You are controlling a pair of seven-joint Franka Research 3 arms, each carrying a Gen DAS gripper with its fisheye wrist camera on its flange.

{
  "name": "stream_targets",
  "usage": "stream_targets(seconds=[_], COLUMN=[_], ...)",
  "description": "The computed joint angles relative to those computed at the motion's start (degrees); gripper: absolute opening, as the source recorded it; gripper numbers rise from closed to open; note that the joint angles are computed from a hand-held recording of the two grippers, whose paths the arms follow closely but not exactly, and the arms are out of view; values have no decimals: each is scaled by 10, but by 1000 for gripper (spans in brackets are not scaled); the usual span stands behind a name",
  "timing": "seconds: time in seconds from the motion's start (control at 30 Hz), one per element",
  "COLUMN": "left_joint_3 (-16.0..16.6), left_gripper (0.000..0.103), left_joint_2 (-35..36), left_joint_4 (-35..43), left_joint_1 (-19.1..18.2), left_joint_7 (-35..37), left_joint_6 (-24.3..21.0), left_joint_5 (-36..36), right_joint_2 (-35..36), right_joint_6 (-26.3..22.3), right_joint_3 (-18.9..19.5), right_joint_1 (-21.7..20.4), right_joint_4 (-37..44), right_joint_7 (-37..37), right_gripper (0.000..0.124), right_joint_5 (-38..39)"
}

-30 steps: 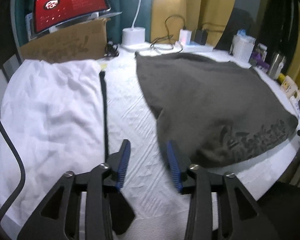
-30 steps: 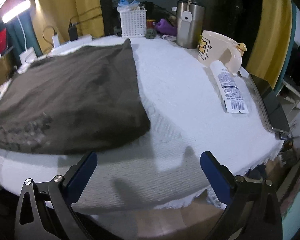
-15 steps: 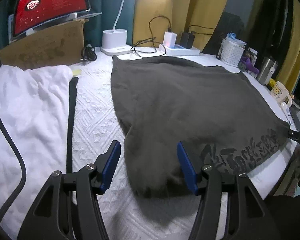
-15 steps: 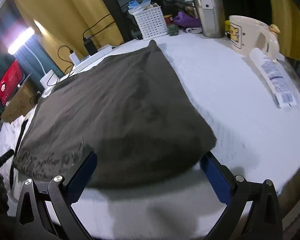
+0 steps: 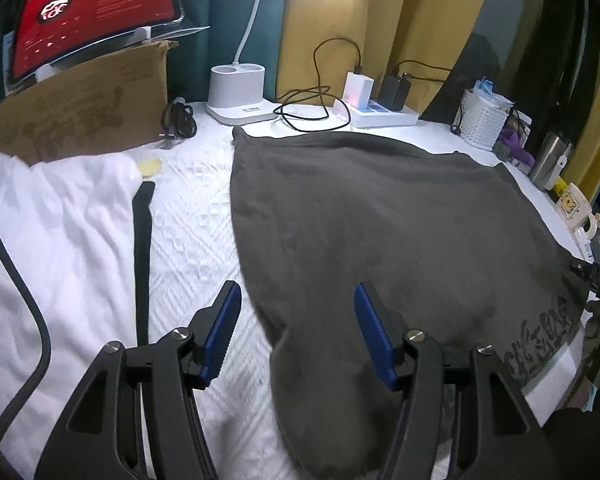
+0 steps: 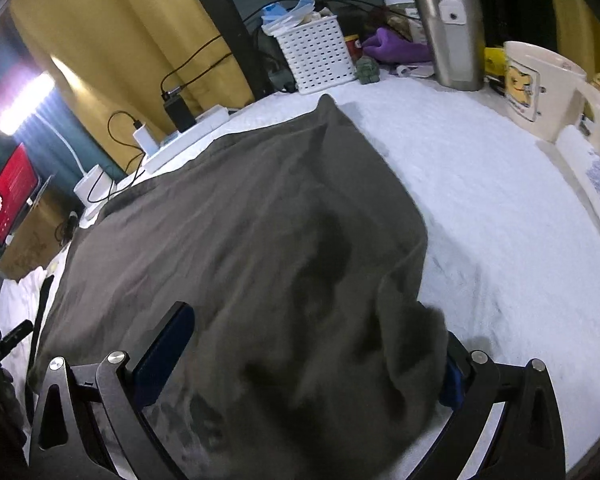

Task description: Fold small clothes

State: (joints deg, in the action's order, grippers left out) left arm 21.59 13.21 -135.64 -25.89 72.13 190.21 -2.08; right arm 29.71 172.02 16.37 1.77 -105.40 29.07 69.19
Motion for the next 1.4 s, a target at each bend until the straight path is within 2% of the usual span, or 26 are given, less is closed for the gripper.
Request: stream_targets(seconds=[0.13,0.2,0.27,0.37,0.5,0.57,0.6,0.77,0.83,0.97,1.07,1.13,1.23,1.4], left_joint_3=[-67,-85,-96,-105,-109,-110,-108,-115,-124,-144,-163,-184,-232,-274], left_gripper=[59,59,59,59,59,59,59,59,59,59,59,59,59,59], left_joint_2=[12,16,22,31,38,42,43,51,54,59,65,71,90,120], left_joint_4=[20,28,37,51,66,74,77,96,106,125,146,161,197,244], left_joint_1=[76,99,114,126,132,134,133,138,145,155,160,171,196,213], left_joint_7=[-13,-23,-33,-50,-72,-84,-91,-125,-135,-158,-175,-182,-169,-155], left_joint_6=[-9,-15,-21,-35,-52,-59,-62,-84,-97,-123,-143,-152,-162,-177], left_joint_5=[27,44,61,83,111,125,131,163,174,197,215,222,222,207], right_joint_2=[16,22,27,33,44,52,58,79,88,102,105,105,109,107], right_joint_6=[5,9,12,24,30,28,21,2,-19,-80,-113,-129,-156,-166], right_joint_3=[-18,-21,-22,-42,-39,-25,-15,22,41,68,72,65,47,4], right_joint_1=[23,28,29,51,49,35,25,-6,-25,-63,-79,-81,-78,-66], right_joint_4=[18,25,28,32,43,53,61,87,101,126,138,145,159,177], right_joint_7=[54,81,102,147,181,187,188,176,160,119,85,68,60,58], right_gripper=[103,102,90,82,68,56,43,27,17,13,12,12,11,10], right_joint_5=[-55,-81,-107,-167,-210,-222,-227,-245,-239,-190,-144,-122,-98,-75])
